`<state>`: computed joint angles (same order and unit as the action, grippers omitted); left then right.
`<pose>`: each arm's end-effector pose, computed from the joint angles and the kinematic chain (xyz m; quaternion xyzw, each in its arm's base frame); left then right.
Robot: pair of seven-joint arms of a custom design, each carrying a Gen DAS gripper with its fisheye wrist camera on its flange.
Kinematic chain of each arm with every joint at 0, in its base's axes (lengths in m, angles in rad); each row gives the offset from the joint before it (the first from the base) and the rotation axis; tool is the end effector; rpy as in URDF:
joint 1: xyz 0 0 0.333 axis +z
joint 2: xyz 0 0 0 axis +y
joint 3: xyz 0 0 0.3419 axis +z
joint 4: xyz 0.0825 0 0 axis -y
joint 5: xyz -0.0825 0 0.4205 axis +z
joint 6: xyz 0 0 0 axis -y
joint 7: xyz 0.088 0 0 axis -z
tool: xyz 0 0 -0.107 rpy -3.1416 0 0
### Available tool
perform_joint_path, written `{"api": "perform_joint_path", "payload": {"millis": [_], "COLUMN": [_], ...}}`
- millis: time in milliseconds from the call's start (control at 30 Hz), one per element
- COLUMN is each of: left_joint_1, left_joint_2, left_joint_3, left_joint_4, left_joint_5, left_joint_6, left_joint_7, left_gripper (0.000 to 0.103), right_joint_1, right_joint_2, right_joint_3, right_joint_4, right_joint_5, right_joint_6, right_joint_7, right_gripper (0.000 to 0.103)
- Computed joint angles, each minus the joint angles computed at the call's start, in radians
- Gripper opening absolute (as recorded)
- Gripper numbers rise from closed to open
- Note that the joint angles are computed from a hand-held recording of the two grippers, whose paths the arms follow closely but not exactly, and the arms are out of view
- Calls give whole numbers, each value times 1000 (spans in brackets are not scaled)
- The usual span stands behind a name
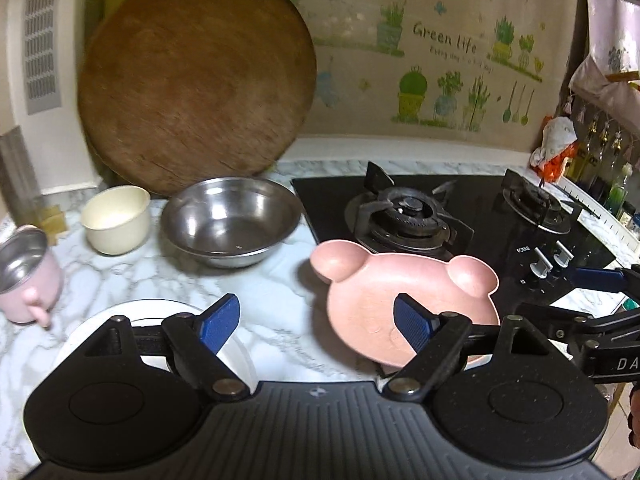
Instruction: Organize plates and bowls
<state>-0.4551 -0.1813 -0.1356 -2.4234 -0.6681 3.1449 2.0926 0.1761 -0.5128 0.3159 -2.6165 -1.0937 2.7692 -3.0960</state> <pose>0.4668 -0.2499 0.4756 -0.4774 0.7633 -0.3928 0.1875 0.3651 0.2432 0.4623 -0.5689 0.6813 -0.3225 0.3289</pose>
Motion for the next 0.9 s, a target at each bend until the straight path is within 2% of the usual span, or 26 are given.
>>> {"api": "perform_joint_path", "payload": {"millis": [100,200,300,533,700,767,833,900], "left_joint_1": [45,120,134,134,139,139,145,128], "left_joint_2": [56,113,171,295,342,353,363,368], "left_joint_3": [-45,-109,-118,-99,-107,-110,-117,-97], "left_joint_4": [45,86,139,261,316,332,351,356], "left_joint_5": [63,220,305,467,479,481,465,507], "left_joint_6": [-27,-49,-88,-181,-233,-248,-281,-289], "left_joint_7": [-63,-203,-262,-426,-446,-444,-432,-480], "left_gripper": [85,85,85,85,83,68,59,53], "right_joint_1": [-14,-38,-62,-87,-97,-87,-81,-80], "right_joint_2": [-4,12,39,127,180,198,210,216], "right_joint_3": [-22,-42,-60,-104,-119,-134,-144,-145], "right_joint_4": [-26,-43,-50,-32,-14,-7,-5,-5], "right_joint_5": [11,15,14,59,85,118,145,167], "right_joint_6": [-4,12,38,98,131,140,158,166], "right_joint_7": [-3,2,10,-10,-16,-50,-78,-98], "right_gripper": [103,103,100,84,78,65,57,52]}}
